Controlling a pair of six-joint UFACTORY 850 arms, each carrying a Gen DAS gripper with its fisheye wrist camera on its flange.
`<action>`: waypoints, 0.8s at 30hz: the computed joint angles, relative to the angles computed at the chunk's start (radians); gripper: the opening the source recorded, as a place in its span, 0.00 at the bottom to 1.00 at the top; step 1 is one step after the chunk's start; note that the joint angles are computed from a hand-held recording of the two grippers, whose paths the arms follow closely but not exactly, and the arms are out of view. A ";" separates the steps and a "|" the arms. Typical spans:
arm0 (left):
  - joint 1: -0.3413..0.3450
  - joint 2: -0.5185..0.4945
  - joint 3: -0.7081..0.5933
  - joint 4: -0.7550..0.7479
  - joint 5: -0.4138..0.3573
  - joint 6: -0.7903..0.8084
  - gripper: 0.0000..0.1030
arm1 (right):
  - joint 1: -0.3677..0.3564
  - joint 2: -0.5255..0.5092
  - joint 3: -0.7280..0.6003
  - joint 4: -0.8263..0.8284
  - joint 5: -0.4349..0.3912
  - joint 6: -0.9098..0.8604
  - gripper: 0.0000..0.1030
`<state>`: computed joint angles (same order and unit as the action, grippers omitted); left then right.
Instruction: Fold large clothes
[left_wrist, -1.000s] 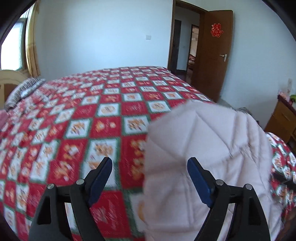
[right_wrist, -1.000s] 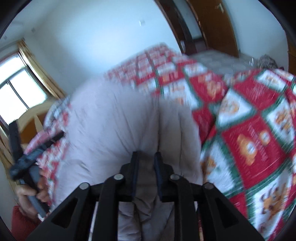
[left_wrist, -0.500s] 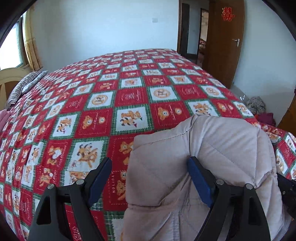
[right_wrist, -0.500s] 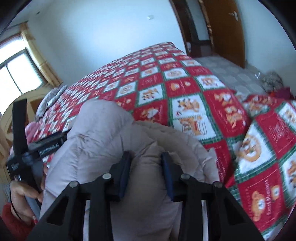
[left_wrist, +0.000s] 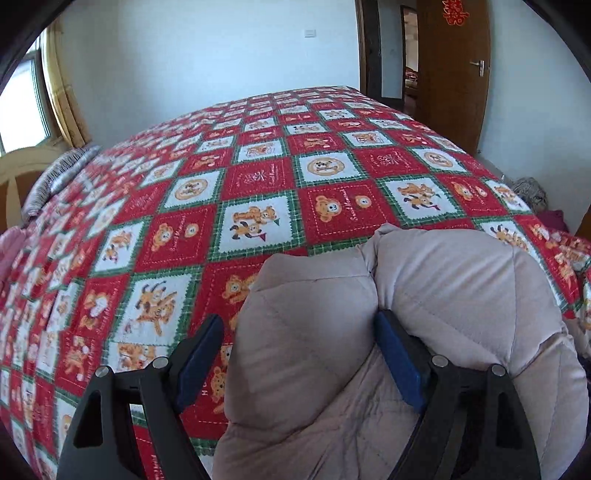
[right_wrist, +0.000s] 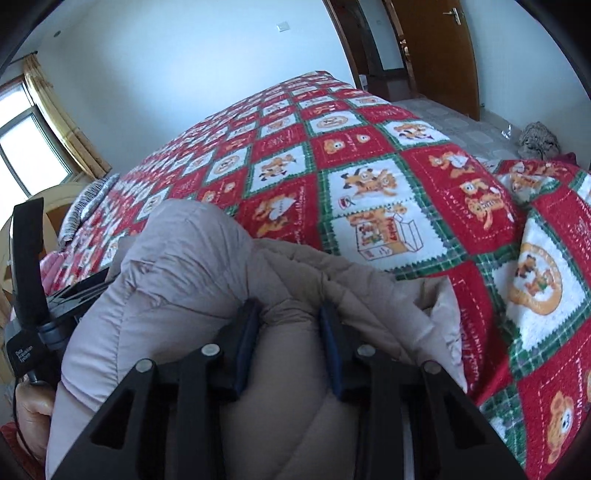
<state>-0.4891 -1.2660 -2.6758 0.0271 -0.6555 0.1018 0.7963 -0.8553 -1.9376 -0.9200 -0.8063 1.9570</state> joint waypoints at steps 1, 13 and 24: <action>-0.005 0.038 0.069 0.041 0.038 -0.023 0.82 | 0.000 -0.007 -0.017 0.025 -0.013 -0.035 0.33; 0.154 0.150 0.169 -0.574 -0.180 0.411 0.83 | 0.076 0.255 0.326 -0.277 0.043 0.360 0.93; 0.244 0.137 0.303 -1.016 -0.476 0.582 0.84 | 0.087 0.279 0.419 -0.275 0.167 0.462 0.93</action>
